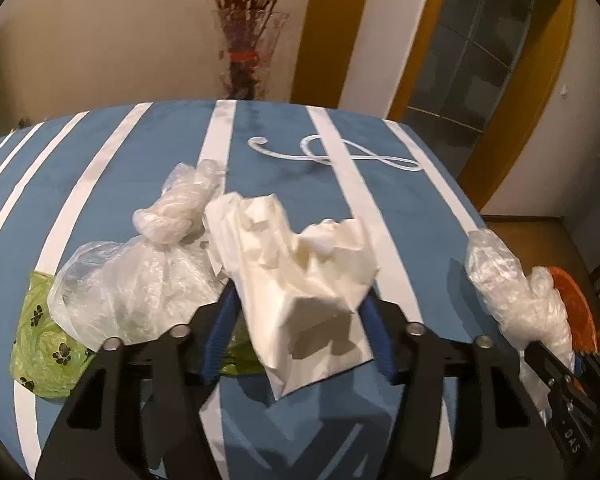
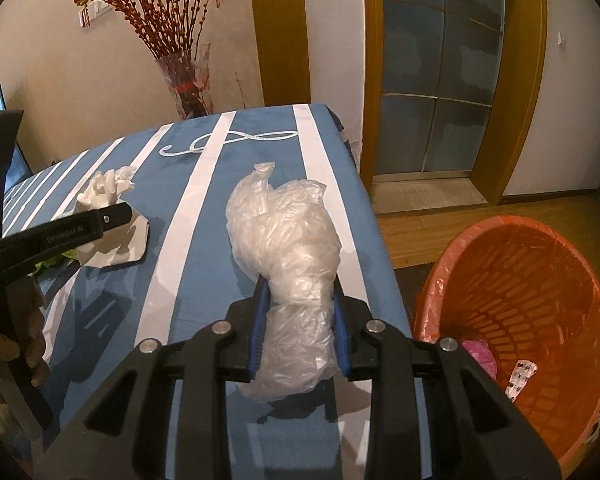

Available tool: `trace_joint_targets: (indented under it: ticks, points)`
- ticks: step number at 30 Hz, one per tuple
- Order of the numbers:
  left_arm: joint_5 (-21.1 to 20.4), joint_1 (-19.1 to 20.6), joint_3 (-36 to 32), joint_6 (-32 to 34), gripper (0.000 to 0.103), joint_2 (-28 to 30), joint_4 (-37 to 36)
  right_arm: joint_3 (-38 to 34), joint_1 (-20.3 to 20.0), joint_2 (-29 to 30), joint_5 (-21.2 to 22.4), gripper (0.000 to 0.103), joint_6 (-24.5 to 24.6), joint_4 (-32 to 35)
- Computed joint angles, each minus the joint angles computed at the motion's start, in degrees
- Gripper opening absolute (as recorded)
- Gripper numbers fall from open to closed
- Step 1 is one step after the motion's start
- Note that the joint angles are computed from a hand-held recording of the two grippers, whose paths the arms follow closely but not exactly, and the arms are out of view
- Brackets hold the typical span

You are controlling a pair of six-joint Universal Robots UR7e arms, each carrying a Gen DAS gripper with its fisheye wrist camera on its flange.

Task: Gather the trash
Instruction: 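Grasp the white tissue with the left tool while the right tool grasps a clear bag, then carry tissue and clear bag over the basket and open both tools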

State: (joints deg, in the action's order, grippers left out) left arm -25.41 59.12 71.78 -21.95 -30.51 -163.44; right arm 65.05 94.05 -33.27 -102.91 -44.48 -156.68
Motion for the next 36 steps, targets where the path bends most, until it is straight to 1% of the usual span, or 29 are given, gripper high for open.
trace_joint_targets:
  ticks: [5,8,11,14,17,22,27,31,36]
  points:
    - [-0.3,-0.9,0.3,3.0,0.05,0.3,-3.1,1.2,-0.1,-1.1,0.6,0.029,0.3,-0.9]
    - [-0.6,-1.7,0.5,4.6,0.05,0.6,-4.9,2.3,-0.2,-2.0,1.1,0.029,0.4,-1.9]
    - [-0.8,-2.3,-0.3,7.4,0.033,1.6,-6.7,3.1,-0.4,-2.9,1.4,0.029,0.7,-2.6]
    - [-2.3,-2.1,-0.7,5.7,0.025,1.7,-4.7,3.6,-0.7,-3.5,1.4,0.029,1.2,-2.8]
    - [-3.2,-2.0,-0.3,4.6,0.024,1.7,-4.9,4.3,-1.0,-4.1,1.2,0.029,1.3,-3.2]
    - [-4.4,-2.7,0.2,6.4,0.024,1.8,-7.5,4.8,-1.6,-5.0,1.7,0.029,1.7,-3.7]
    - [-6.1,-3.9,-0.9,9.1,0.024,2.9,-9.3,5.2,-2.3,-6.3,2.5,0.029,2.7,-4.5]
    - [-8.7,-5.1,-2.8,11.3,0.024,4.5,-9.6,5.7,-3.3,-7.7,3.1,0.029,3.7,-5.3]
    - [-12.5,-5.8,-6.4,13.3,0.024,6.9,-8.5,5.8,-4.7,-9.2,2.7,0.029,5.4,-6.6]
